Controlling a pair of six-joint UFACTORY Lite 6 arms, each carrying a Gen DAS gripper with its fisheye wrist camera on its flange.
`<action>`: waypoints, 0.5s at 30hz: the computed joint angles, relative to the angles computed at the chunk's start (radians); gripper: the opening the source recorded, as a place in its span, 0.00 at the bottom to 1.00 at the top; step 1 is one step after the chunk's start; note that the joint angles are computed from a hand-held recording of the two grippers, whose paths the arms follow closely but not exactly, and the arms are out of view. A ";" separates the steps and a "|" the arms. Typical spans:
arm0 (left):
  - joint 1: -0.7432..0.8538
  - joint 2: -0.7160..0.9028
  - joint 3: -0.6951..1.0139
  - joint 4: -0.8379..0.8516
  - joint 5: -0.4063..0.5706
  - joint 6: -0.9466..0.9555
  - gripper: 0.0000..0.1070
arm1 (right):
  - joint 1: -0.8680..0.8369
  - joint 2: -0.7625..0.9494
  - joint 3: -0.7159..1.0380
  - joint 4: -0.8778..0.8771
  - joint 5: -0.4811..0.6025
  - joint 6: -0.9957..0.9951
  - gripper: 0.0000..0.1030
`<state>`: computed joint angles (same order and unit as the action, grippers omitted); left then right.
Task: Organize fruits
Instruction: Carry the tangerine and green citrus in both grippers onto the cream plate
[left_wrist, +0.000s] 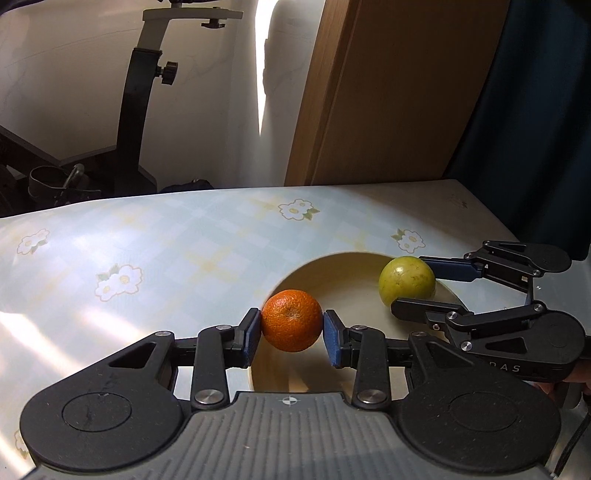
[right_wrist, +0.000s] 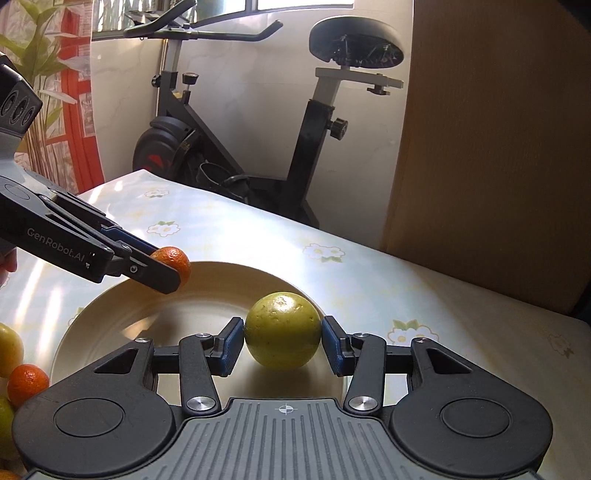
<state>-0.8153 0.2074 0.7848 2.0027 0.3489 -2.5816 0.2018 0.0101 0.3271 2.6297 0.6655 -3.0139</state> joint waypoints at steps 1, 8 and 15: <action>0.011 0.009 0.011 0.021 -0.011 -0.010 0.36 | 0.006 0.012 0.008 0.009 0.001 -0.018 0.41; 0.026 0.033 0.043 0.131 -0.059 -0.099 0.36 | 0.047 0.072 0.046 0.051 0.015 -0.085 0.41; 0.027 0.078 0.087 0.170 -0.084 -0.133 0.39 | 0.055 0.057 0.042 0.064 0.002 -0.091 0.43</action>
